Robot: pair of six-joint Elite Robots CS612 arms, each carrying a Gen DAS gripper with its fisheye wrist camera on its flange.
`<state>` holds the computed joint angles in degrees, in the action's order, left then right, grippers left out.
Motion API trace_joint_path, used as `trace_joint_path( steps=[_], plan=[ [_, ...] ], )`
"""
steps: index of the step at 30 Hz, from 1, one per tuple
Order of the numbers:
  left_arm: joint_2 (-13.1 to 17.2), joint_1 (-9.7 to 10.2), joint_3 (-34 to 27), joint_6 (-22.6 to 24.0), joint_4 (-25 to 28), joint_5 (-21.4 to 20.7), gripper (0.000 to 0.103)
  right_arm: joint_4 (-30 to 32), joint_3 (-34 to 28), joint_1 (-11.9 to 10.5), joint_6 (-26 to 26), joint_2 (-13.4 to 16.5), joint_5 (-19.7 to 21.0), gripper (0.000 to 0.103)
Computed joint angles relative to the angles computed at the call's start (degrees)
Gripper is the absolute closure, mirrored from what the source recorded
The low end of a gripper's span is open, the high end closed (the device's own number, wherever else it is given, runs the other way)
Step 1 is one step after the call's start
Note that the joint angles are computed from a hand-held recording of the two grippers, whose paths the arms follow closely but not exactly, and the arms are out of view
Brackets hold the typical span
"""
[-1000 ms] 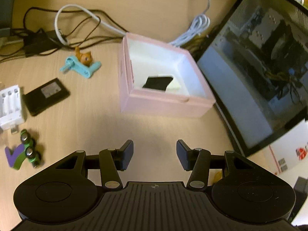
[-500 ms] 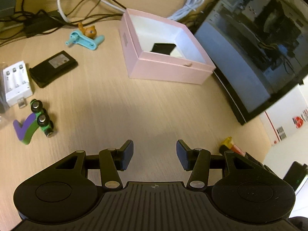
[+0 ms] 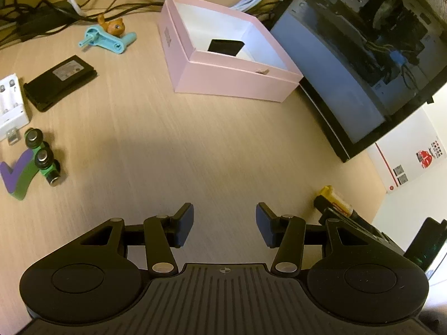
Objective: Organize rigid objects
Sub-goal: 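Carry the yellow bottle into the pink box and open the right gripper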
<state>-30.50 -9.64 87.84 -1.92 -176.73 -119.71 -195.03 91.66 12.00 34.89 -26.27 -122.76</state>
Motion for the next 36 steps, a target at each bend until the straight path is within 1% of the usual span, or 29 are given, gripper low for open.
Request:
trace_joint_path(
  steps=[4, 7, 10, 13, 15, 17, 19, 20, 22, 23, 25, 26, 28, 29, 30, 32, 34, 36],
  plan=[
    [0.0, 0.06, -0.1, -1.5, -1.2, -0.4, 0.049, -0.8, 0.4, -0.5, -4.8, -0.6, 4.2, 0.022],
    [-0.2, 0.13, 0.1, -2.7, -3.6, -0.8, 0.049, -0.9, 0.8, -1.2, -9.2, -1.5, 8.0, 0.022],
    [-1.0, -0.02, 0.9, -2.6, -5.7, 0.8, 0.049, -2.7, 0.8, -2.0, -16.1, -2.5, 11.1, 0.022],
    [-1.7, -0.17, 2.5, -3.9, -8.8, 3.8, 0.049, -7.1, -0.6, -2.9, -24.8, -3.0, 14.3, 0.022],
    [-2.2, -0.23, 3.9, -5.5, -10.8, 5.9, 0.049, -9.9, -3.0, -3.7, -30.8, -2.8, 17.6, 0.022],
    [-2.8, -0.26, 5.5, -7.3, -12.8, 8.1, 0.049, -10.8, -7.0, -4.4, -36.4, -2.1, 20.5, 0.022],
    [-3.2, -0.29, 7.0, -9.0, -15.0, 10.4, 0.049, -11.2, -12.1, -4.9, -41.0, -0.7, 22.4, 0.022],
    [-3.3, -0.43, 7.8, -9.8, -16.1, 12.5, 0.049, -11.0, -15.3, -5.2, -42.9, 0.5, 23.3, 0.022],
    [-3.7, -0.95, 9.0, -12.6, -16.7, 17.5, 0.049, -7.4, -22.4, -5.4, -44.4, 3.0, 25.5, 0.022],
    [-3.9, -1.07, 9.5, -14.8, -16.6, 19.4, 0.049, -2.6, -26.0, -5.6, -45.0, 4.0, 27.7, 0.022],
    [-4.2, -1.05, 10.5, -18.3, -17.0, 21.0, 0.049, 6.1, -31.7, -5.8, -45.5, 5.9, 29.8, 0.022],
    [-4.4, -1.13, 10.9, -18.6, -17.1, 22.0, 0.049, 8.2, -33.9, -5.9, -45.6, 7.0, 29.9, 0.022],
    [-4.9, -1.67, 11.9, -18.9, -16.6, 26.1, 0.049, 7.8, -36.2, -5.9, -46.6, 8.7, 30.1, 0.022],
    [-5.1, -1.81, 12.1, -19.8, -16.2, 27.5, 0.049, 7.1, -36.2, -6.0, -46.8, 9.0, 30.7, 0.022],
    [-5.1, -1.76, 12.0, -20.8, -15.9, 28.0, 0.049, 6.2, -35.6, -6.2, -46.5, 9.0, 31.7, 0.022],
    [-4.9, -1.6, 11.5, -21.5, -15.0, 28.9, 0.049, 4.1, -33.6, -6.6, -46.1, 8.5, 34.3, 0.022],
    [-4.6, -1.8, 10.4, -20.3, -14.3, 30.5, 0.049, 2.5, -31.0, -7.0, -47.4, 7.5, 35.5, 0.022],
    [-3.9, -1.91, 8.6, -19.7, -14.7, 31.1, 0.049, -0.5, -27.4, -7.4, -48.0, 6.1, 37.3, 0.022]
  ],
)
